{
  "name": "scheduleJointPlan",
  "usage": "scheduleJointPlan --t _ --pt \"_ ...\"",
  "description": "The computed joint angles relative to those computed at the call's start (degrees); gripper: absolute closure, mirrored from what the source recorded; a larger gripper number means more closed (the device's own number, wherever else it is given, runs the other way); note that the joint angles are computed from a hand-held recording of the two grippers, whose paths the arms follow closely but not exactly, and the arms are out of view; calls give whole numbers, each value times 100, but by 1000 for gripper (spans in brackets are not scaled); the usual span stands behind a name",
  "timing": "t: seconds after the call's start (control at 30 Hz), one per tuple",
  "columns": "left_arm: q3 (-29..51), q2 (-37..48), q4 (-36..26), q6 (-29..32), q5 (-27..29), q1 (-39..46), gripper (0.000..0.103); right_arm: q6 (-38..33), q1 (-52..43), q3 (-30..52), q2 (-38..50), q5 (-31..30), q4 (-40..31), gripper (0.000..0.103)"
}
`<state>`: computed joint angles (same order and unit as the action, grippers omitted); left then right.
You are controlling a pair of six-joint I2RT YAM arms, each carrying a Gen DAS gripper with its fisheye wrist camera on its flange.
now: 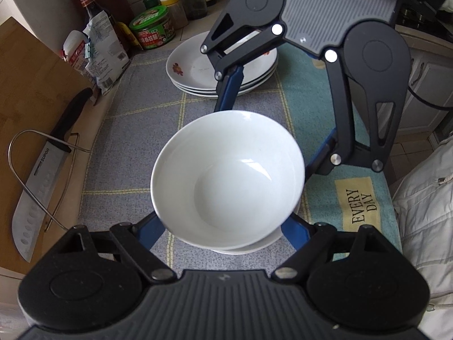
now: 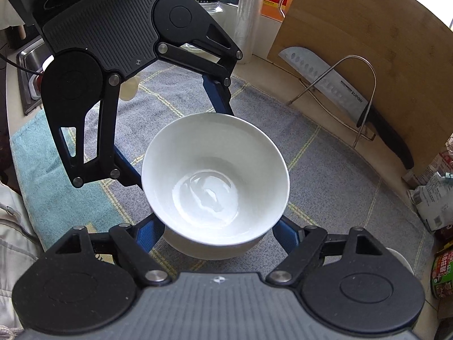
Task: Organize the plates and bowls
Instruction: 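Lower the bowl into the two stacked bowls and open both grippers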
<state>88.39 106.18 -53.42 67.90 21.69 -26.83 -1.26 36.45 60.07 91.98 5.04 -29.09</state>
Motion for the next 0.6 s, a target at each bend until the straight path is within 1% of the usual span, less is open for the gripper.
scheduleJointPlan --t 0.1,0.23,0.37,0.6 --pt "135 96 -140 14 7 1 16 -4 -44 -17 25 -53 22 17" --pt "176 122 -169 36 28 2 16 25 -54 -19 40 -56 22 17" --pt "379 231 -376 -13 131 31 15 29 -39 -15 79 -8 15 16" --pt "290 213 -290 -55 107 9 15 65 -27 -45 74 3 43 15"
